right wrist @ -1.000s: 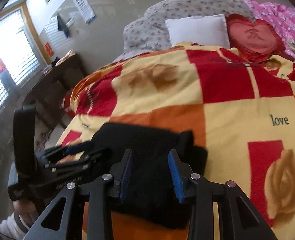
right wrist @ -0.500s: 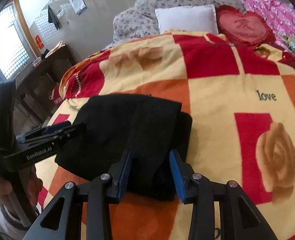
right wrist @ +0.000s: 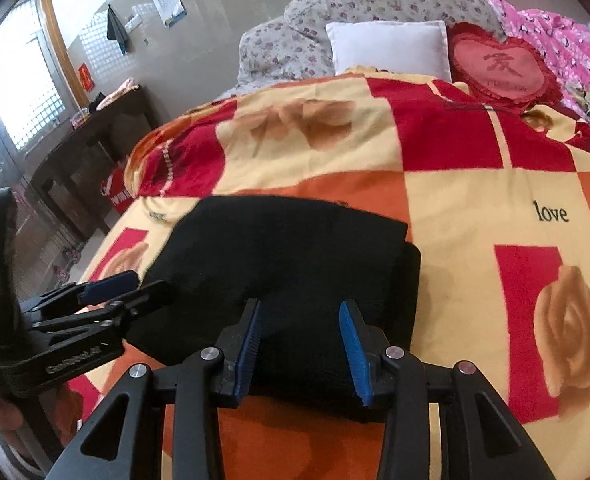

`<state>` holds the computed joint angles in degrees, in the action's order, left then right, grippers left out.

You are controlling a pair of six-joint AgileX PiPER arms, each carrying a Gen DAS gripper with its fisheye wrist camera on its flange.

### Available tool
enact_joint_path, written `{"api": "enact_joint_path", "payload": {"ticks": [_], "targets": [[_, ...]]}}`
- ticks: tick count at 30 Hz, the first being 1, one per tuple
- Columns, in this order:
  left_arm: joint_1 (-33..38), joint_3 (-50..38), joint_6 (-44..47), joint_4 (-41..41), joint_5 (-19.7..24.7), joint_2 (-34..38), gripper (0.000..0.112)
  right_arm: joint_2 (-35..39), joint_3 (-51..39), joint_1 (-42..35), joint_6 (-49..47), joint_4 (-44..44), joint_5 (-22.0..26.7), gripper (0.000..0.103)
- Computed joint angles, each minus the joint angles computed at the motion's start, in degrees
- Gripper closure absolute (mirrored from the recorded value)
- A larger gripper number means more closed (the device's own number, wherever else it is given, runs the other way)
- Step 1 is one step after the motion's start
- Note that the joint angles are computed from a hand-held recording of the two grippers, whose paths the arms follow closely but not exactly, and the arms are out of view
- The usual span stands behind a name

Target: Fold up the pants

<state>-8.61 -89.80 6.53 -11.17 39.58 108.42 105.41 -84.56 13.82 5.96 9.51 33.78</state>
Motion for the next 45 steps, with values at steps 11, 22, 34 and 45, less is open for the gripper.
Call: {"api": "enact_joint_path", "payload": {"ticks": [11, 22, 34, 45], "targets": [[-1.29, 1.53, -2.39, 2.76, -2.95, 0.38, 0.051, 0.79, 0.79, -0.81, 2.10, -2.47, -0.69, 0.057], [0.44, -0.16, 0.69, -2.16, 0.22, 0.85, 0.048, 0.33, -0.26, -1.27, 1.86, -1.80, 1.25, 0.056], [0.40, 1.71, 1.63, -2.63, -0.75, -0.29, 0.048, -0.38, 2.02, -1.90, 1.13, -0.01, -0.11, 0.054], [0.00, 1.13, 0.95, -1.87, -0.69, 0.46, 0.044, -0.29, 2.80, -2.63, -1.72, 1.81, -1.26, 0.054]]}}
